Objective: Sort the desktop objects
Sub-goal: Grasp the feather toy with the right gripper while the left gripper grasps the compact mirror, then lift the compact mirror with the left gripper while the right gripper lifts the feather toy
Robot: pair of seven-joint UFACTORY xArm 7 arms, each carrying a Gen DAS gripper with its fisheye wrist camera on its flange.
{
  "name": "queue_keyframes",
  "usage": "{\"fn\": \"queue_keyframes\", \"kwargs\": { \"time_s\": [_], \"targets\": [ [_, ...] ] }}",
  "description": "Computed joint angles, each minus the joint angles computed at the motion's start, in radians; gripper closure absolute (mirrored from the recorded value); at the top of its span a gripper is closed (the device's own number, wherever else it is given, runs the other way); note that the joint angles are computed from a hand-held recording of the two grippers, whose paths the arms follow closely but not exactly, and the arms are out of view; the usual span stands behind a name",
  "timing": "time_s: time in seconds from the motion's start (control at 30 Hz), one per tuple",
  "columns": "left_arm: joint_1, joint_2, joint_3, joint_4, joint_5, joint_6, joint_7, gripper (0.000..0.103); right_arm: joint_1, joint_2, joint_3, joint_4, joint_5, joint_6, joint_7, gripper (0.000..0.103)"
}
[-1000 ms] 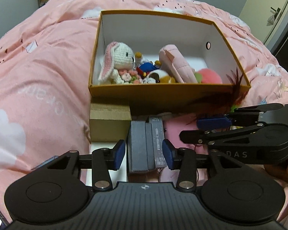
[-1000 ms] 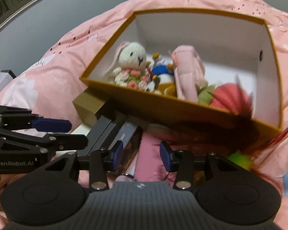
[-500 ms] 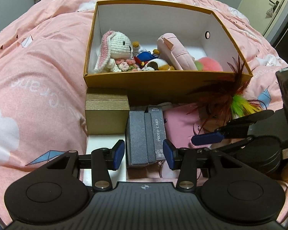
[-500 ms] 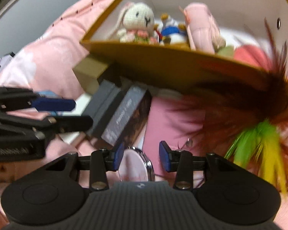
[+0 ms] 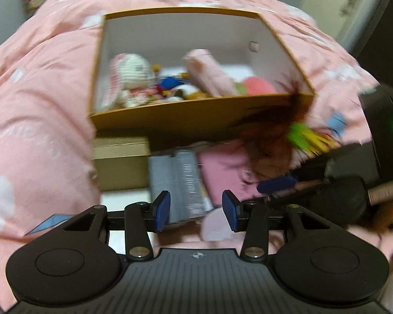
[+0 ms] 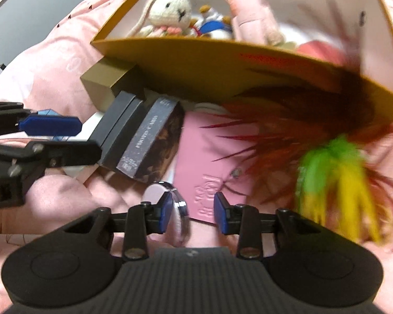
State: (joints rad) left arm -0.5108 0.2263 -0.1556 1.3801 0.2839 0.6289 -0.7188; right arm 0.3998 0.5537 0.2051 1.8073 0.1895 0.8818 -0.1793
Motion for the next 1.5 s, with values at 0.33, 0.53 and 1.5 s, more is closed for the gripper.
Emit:
{"fn": "queue_keyframes", "kwargs": {
  "time_s": [0.33,0.53,1.5],
  "targets": [
    [-0.04,0.132,-0.018,0.12,-0.022,0.066,0.231,0.052,-0.074,-0.099,-0.014,-0.118,0.053,-0.015,0.004,0.062],
    [-0.056,0.216,-0.01,0.221,-0.038,0.128,0.376,0.051,-0.073,-0.106,-0.025,-0.13,0.015,-0.057,0.007,0.062],
    [-0.02,0.268,-0.017,0.313,-0.239,0.277,0.626,0.061,-0.083,-0.033,-0.029,-0.108,-0.066,-0.317,0.097,0.087]
  ]
}}
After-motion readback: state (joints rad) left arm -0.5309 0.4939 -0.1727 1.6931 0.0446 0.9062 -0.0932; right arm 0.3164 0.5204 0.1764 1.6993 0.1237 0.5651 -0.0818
